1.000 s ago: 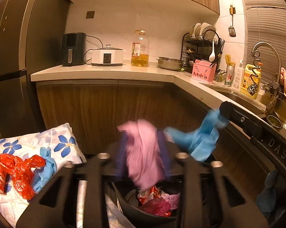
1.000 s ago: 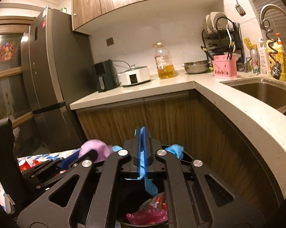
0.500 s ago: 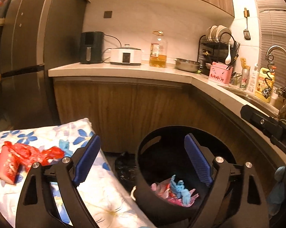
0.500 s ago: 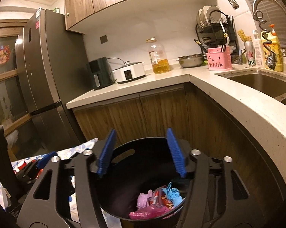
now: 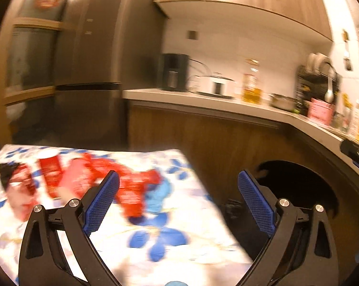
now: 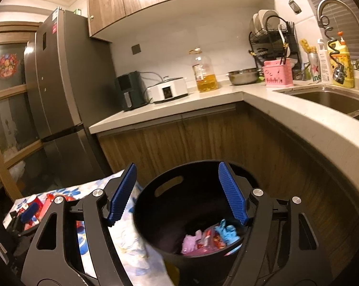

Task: Collect trash
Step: 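Move both tools back to the table toward the red plastic bag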

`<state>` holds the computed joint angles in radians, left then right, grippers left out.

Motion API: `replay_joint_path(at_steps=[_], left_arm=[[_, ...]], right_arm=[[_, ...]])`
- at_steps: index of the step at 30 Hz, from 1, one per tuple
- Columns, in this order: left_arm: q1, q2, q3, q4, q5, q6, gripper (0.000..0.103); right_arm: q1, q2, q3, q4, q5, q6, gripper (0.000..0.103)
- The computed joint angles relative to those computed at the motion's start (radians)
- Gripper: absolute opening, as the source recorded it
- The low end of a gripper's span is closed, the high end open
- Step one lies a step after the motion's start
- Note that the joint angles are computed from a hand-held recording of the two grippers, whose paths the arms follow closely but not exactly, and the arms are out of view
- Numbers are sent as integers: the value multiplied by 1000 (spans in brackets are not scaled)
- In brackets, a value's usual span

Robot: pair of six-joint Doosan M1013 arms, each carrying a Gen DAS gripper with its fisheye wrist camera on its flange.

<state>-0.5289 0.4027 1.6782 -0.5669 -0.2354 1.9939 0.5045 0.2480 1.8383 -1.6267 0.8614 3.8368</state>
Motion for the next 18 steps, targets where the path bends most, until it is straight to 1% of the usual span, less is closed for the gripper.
replay_joint_path(at_steps=[1, 6, 10, 14, 16, 18], left_arm=[[7, -1, 8, -44, -20, 34, 95], [35, -11, 49, -150, -89, 115, 95], [64, -19, 70, -198, -103, 121, 95], [90, -23, 73, -188, -92, 78, 95], [101, -25, 77, -158, -102, 40, 95], [109, -28, 83, -118, -111, -10, 95]], right_arm=[[2, 9, -8, 0, -12, -2, 70], [19, 71, -72, 21, -62, -75, 70], [27, 122, -128, 44, -100, -133, 70], [22, 170, -187, 102, -143, -207, 70], [20, 197, -224, 131, -151, -249, 69], [19, 220, -255, 145, -145, -277, 66]])
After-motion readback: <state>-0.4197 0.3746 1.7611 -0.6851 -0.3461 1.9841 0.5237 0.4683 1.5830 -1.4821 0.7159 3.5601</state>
